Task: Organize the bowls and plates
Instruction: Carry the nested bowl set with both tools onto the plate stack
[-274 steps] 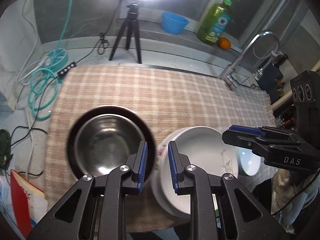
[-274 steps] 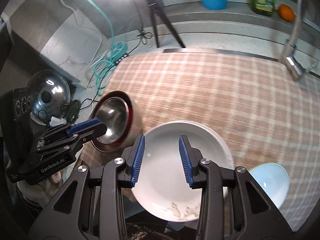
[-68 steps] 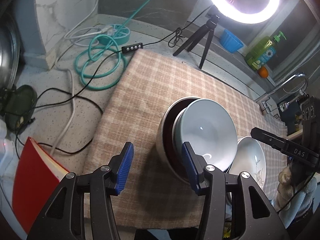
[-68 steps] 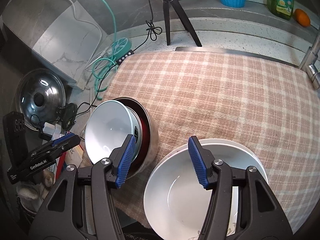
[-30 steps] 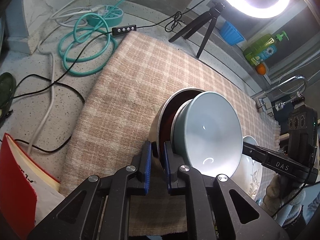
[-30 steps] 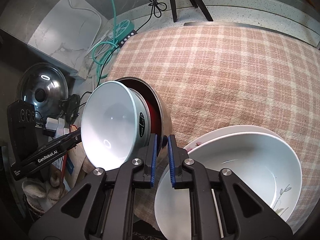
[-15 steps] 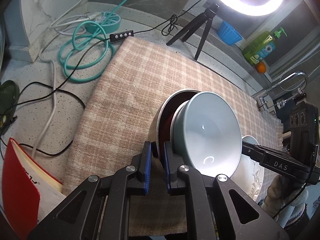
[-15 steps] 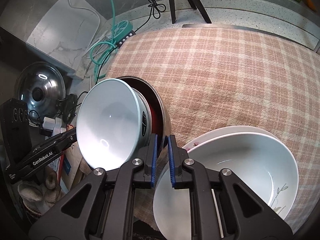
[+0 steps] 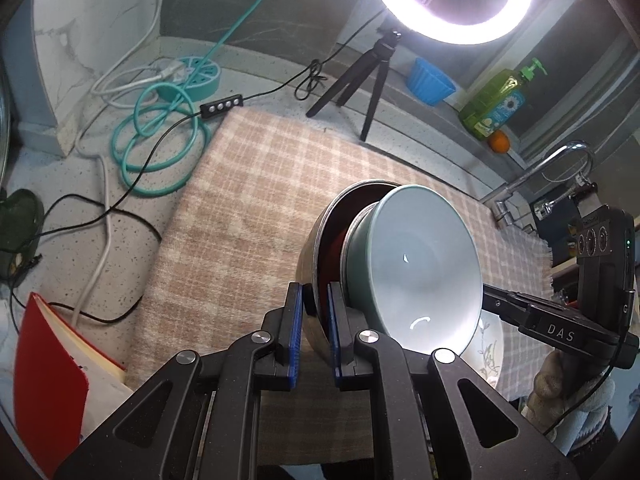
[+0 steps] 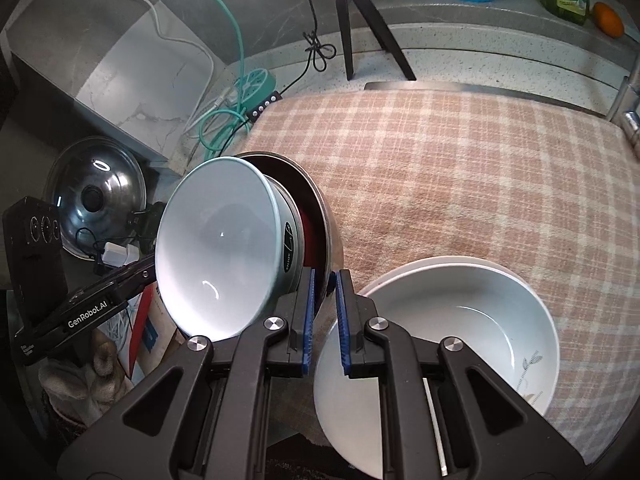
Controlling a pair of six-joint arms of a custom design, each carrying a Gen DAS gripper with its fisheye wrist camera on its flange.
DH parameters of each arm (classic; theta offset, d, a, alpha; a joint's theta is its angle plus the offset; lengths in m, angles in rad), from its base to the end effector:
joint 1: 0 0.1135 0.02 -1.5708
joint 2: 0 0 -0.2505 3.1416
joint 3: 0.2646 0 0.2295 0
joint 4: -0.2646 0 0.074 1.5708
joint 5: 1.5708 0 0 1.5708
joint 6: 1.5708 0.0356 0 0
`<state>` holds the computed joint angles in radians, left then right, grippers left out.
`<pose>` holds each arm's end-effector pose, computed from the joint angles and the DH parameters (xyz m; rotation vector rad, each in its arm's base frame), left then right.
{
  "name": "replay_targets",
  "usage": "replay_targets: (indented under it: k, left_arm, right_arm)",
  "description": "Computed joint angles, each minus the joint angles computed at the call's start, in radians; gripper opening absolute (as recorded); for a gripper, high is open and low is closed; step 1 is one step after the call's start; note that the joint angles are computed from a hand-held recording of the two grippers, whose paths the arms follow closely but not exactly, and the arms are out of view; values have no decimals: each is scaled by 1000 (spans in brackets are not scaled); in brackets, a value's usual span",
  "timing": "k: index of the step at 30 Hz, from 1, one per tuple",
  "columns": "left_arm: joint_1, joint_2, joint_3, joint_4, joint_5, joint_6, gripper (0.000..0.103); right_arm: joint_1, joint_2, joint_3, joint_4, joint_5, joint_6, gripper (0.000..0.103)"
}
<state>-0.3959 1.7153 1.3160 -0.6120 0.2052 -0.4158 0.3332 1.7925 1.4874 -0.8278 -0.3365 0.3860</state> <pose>0.3121 -0.1383 0.2383 0.0521 2.6540 -0.5520 0.3269 0.1256 0.2511 -0.0316 2.7776 0.6587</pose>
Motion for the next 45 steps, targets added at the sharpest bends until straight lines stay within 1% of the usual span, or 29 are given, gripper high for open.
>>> replay_targets:
  k: [9,18,23,37,45]
  left_arm:
    - [-85,2,59,-17,8,-12,10]
    - [-181,55,98,-14,37,-35,10]
    - [-233,102,142,-29,43,-35,10]
    - [-296,174,200,-68,56,-20,11]
    - [-301,187,215,-80,59,-15,10]
  right_arm:
    - [-75,-158,-98,-56,8,-18,11]
    - [-190,-303,-204,-128,10,-59,11]
    - [-255,-364,-269,-162,9,-84,11]
    - [-343,-438,-395,-163,-14,-93,11]
    - [-351,-455,-406,-166,-17,-94,11]
